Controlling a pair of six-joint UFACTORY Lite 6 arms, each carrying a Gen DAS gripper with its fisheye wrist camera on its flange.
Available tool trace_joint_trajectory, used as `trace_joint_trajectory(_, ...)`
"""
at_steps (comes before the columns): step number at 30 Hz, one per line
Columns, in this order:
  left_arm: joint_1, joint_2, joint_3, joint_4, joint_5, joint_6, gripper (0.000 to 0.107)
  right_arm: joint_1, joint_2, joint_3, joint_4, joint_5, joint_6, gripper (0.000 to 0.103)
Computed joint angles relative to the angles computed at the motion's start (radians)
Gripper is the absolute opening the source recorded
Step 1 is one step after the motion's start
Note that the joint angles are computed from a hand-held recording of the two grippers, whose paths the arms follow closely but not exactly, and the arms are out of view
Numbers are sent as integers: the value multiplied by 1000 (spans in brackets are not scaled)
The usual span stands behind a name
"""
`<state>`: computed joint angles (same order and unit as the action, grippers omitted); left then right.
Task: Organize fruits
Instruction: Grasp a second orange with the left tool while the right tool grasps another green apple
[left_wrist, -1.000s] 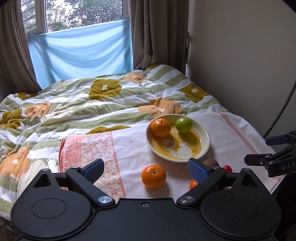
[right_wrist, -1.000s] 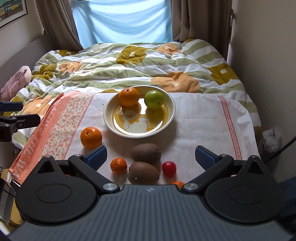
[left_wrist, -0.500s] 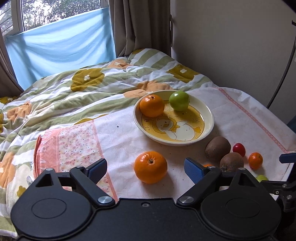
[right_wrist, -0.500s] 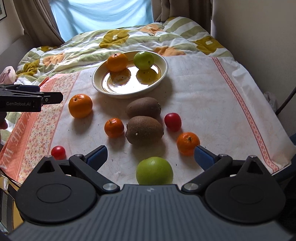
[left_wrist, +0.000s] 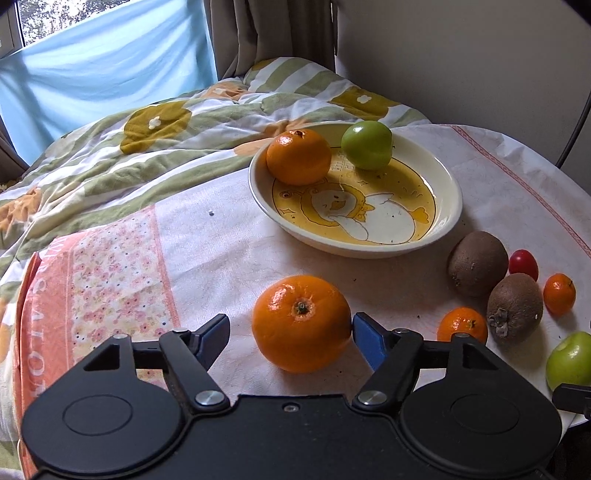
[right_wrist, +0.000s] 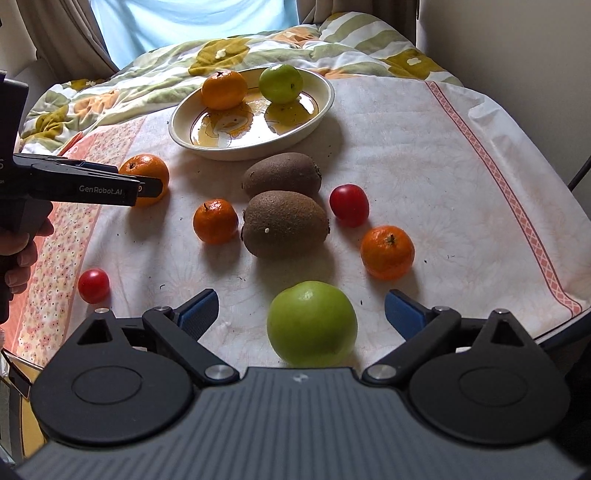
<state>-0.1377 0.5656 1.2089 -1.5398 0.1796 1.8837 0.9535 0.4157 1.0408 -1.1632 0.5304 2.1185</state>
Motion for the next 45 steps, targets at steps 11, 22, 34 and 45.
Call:
trace_joint_trajectory(11, -3, 22, -2, -61, 20, 63, 65, -3, 14, 6, 23, -10, -24, 103)
trace_joint_trajectory(22, -6, -38, -73, -70, 5, 64, 65, -9, 48, 32, 79, -14, -91, 87)
trace_joint_trajectory(34, 8, -101, -156, -177, 18, 173, 65, -14, 48, 23, 92, -25, -115, 69)
trace_joint_trajectory(45, 23, -197, -222, -151, 32, 137, 64, 6, -4, -4, 76, -1, -93, 69)
